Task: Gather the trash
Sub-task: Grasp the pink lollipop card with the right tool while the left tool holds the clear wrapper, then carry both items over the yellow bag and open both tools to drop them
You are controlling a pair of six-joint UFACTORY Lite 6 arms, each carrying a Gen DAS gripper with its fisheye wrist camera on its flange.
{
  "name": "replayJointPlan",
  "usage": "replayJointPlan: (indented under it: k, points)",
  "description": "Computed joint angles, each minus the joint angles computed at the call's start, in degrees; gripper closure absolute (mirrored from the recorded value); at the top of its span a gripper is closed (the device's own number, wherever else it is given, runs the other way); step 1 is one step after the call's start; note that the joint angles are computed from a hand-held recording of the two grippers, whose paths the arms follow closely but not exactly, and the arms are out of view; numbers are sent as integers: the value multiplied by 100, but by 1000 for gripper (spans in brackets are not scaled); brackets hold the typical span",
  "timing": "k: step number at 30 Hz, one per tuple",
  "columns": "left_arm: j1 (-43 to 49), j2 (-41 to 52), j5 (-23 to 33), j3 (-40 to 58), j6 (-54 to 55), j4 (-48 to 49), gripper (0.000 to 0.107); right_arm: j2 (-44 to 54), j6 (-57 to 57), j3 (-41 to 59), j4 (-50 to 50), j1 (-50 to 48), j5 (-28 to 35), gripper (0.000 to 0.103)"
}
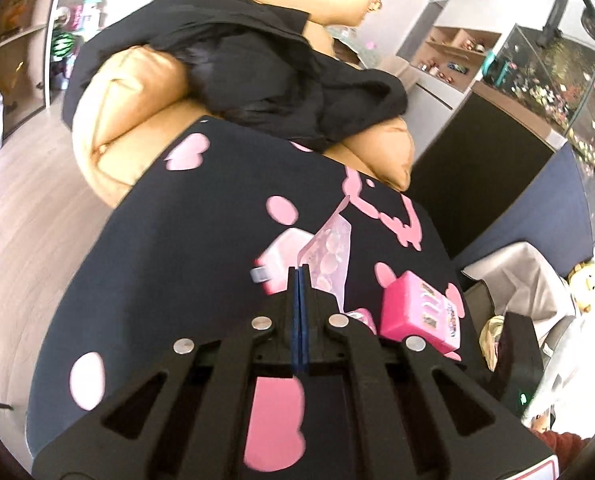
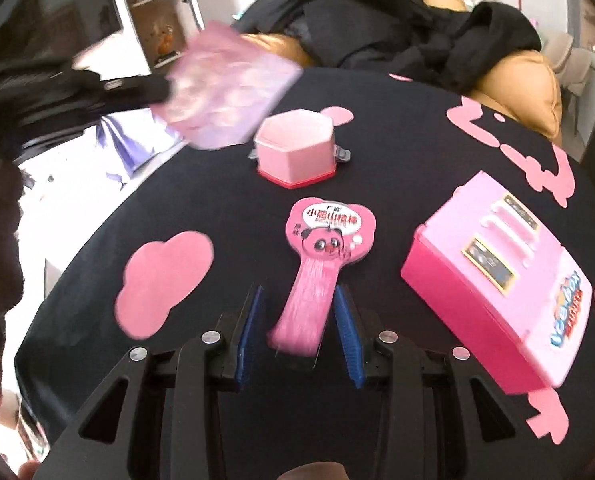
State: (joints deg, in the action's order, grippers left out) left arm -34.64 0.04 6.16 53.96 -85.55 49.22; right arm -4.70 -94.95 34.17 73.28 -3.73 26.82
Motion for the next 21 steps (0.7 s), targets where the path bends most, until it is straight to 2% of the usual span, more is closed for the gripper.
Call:
replayJointPlan:
  k: [3,5,6,7,14,19,21]
  points:
    - [183,-285,-147,-385,-193,157,107,19,-295,2,454,316,-520,68]
    - [270,-399,-245,-561,-203,148,107,75,-628,23,754,364,-604,68]
    - [291,-448,-278,-629,-209,145,107,97,-687,37,789,334,-594,78]
    - [308,-481,-312,-679,-225,152,107,120,-686,57,752,291,-558,83]
    - [27,-545,-180,-565,-916,714,107,-652,-100,-116,-215,-259,91,83]
    - [-400,-497,377,-105,-597,295,107,-1616,227,-259,-951,-1099,973,83]
    - [-682,-475,709,154,-760,417,107,-1977,91,-291,-1079,-1591,1417,83]
